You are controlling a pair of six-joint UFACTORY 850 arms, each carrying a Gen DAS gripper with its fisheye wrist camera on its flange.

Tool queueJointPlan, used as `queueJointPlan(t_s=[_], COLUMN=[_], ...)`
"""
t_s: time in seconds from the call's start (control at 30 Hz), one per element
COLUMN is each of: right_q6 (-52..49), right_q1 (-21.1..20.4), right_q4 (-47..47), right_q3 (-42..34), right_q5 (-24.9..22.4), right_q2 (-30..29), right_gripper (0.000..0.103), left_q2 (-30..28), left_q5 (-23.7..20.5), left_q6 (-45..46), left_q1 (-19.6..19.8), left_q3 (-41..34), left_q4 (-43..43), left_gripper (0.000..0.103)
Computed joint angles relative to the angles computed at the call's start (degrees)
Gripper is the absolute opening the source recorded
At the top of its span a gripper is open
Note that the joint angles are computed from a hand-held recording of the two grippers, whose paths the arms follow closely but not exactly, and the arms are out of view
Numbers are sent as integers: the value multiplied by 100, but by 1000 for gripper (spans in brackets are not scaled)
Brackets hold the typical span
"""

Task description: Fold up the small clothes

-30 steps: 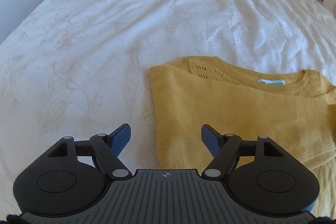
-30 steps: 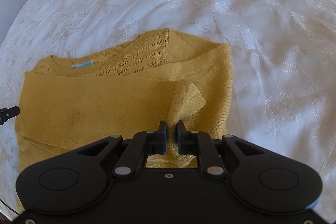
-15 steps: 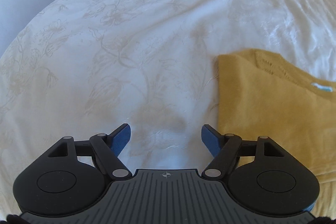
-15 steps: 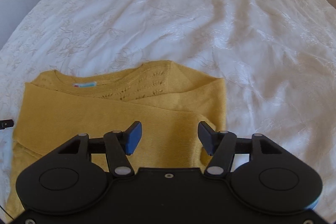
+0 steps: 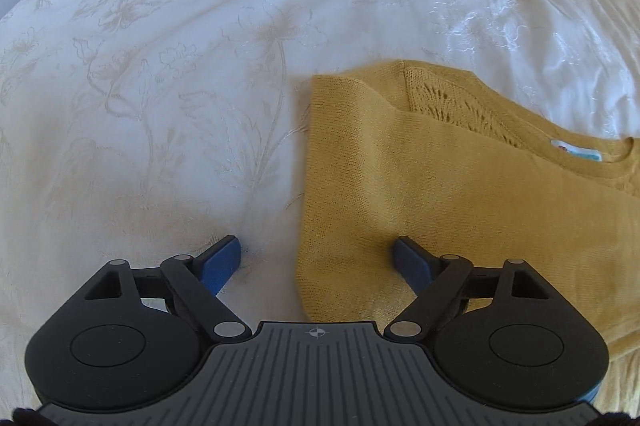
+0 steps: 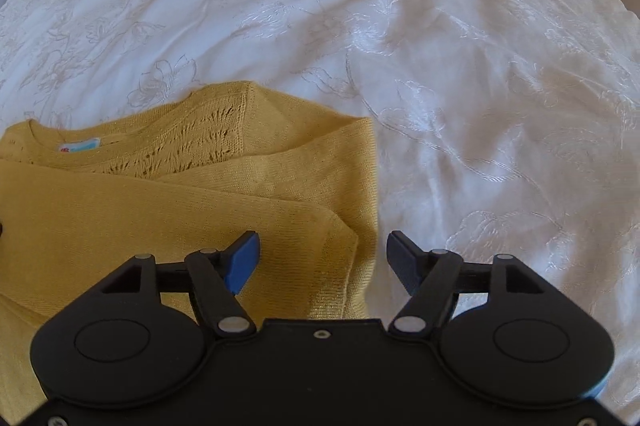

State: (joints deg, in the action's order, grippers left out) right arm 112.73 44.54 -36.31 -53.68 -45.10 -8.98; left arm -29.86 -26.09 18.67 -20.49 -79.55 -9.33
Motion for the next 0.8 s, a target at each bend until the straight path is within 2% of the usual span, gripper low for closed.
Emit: queueJointPlan(t_s=[0.1, 0.17, 0.2, 0.3, 0.43, 0.8], right_q6=[178, 231, 273, 236, 155, 417], right_q1=[127, 251, 319, 497, 715, 1619], right_q4=[-66, -164, -202, -120, 122, 11], right_q3=[58, 45, 14, -137, -373, -1014], right_q5=[-53, -54, -60, -117, -86, -265], right_q2=[120, 152, 140, 61, -71, -510], right_gripper=[83, 94, 103, 102, 102, 102], left_q2=[52, 175, 243, 540, 1015, 2154], left_q5=[-196, -369, -441, -504, -473, -787], left_q6=[475, 801, 963, 1281, 1746, 3249], left_q1=[100, 213, 272, 413, 575, 1033], left_q3=[-15, 78, 138, 465, 965, 2185], left_q4=[-388, -796, -991, -1281, -1560, -2200], left_gripper=[83, 83, 83, 85, 94, 94])
